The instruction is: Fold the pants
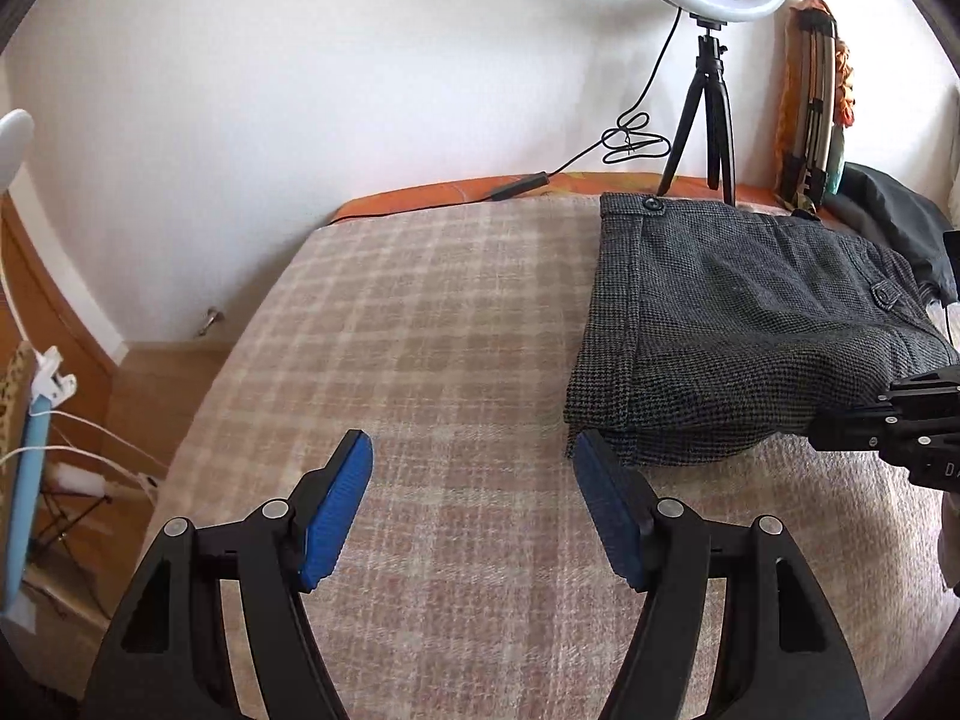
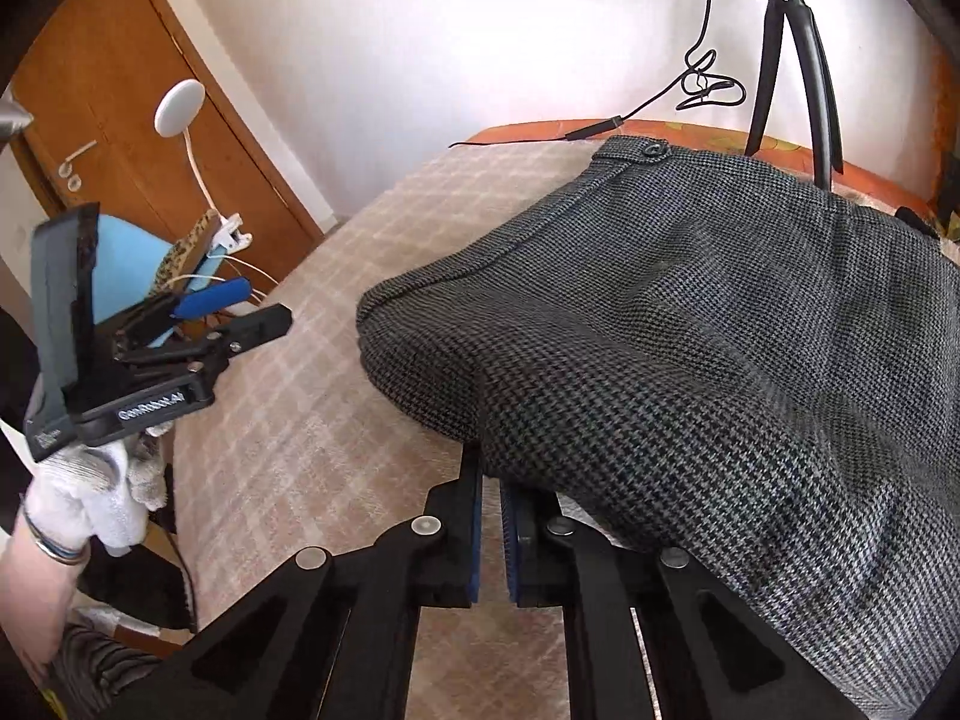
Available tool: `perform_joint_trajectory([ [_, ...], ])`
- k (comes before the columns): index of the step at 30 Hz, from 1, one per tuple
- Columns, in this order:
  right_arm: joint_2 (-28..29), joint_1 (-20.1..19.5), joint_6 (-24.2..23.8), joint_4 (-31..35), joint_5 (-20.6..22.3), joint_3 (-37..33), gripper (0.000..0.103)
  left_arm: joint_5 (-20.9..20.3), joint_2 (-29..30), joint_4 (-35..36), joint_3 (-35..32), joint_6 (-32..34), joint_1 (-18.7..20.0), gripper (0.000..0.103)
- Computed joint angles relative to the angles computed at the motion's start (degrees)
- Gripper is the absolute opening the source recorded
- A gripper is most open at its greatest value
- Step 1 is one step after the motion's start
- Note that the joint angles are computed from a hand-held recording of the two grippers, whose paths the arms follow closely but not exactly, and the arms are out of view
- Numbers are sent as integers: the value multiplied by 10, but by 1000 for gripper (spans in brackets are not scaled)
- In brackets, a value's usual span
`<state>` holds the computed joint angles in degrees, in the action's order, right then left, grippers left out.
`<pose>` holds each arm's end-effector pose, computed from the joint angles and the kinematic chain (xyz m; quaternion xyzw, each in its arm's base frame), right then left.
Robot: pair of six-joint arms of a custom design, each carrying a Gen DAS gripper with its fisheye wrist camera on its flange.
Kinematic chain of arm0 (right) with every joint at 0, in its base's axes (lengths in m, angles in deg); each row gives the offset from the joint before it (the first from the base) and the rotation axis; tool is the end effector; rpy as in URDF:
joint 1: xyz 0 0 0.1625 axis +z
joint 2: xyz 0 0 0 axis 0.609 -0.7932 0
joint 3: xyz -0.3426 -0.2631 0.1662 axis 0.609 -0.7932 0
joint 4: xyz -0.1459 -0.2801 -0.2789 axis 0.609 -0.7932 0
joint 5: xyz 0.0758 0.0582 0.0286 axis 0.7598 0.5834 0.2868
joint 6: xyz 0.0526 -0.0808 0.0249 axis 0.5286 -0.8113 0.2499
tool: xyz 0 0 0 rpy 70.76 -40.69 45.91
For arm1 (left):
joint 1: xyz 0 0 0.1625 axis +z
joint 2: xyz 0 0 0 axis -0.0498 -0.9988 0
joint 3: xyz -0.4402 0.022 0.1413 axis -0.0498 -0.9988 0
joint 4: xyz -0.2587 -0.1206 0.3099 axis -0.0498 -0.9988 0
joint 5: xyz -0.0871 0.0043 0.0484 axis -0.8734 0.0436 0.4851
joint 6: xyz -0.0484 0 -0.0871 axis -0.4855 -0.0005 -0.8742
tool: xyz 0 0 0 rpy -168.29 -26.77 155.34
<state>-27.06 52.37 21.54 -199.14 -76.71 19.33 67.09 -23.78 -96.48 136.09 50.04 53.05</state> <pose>0.1287 -0.7463 0.1889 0.3657 -0.9263 0.0767 0.0477 -0.2378 -0.6384 0.1056 0.0733 0.8204 -0.3632 0.4355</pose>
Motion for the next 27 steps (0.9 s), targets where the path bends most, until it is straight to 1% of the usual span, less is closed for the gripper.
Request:
perform_joint_trajectory([
  [1, -7, -2, 15, 27, 25, -6, 3, 1, 0, -3, 0, -1, 0, 69],
  [2, -13, -6, 31, 62, 58, -14, 0, 1, -1, -10, 0, 2, -1, 69],
  [4, -22, -17, 71, 139, 129, -29, 0, 4, 1, -16, -1, 7, -3, 69],
  [5, -25, -18, 80, 162, 137, -31, 0, 4, 3, -20, -3, 12, -4, 69],
  [6, -30, -14, 73, 161, 120, -22, 2, 3, 6, -23, -7, 16, -4, 69],
  [8, -47, -2, 31, 99, 57, 17, 5, -3, 14, -22, -17, 23, -4, 69],
  [9, -52, 1, 17, 76, 36, 30, 6, -10, 20, -19, -24, 28, -4, 69],
  [10, -56, 3, 12, 50, 21, 40, 7, -13, 28, -17, -32, 36, -5, 69],
  [11, -60, 1, 9, 25, 11, 47, 15, -17, 37, -19, -42, 50, -7, 69],
  [12, -66, 0, 5, -3, 4, 55, 19, -21, 46, -24, -52, 64, -8, 69],
  [14, -72, -2, 1, -59, -9, 64, 19, -34, 64, -32, -74, 88, -11, 69],
  [16, -75, -2, -14, -118, -34, 71, 27, -48, 81, -25, -98, 108, -12, 69],
  [17, -74, -2, -23, -143, -48, 72, 32, -49, 91, -21, -109, 119, -12, 69],
  [19, -67, -4, -35, -187, -85, 70, 33, -52, 108, -4, -129, 132, -11, 69],
  [21, -58, -8, -40, -210, -118, 61, 33, -55, 120, 26, -144, 132, -9, 69],
  [24, -48, -23, -42, -201, -152, 36, 33, -55, 129, 75, -155, 118, -3, 69],
  [25, -45, -27, -43, -202, -163, 31, 33, -55, 130, 83, -155, 114, -1, 69],
  [27, -41, -38, -38, -181, -174, 18, 32, -63, 128, 61, -149, 117, 1, 70],
])
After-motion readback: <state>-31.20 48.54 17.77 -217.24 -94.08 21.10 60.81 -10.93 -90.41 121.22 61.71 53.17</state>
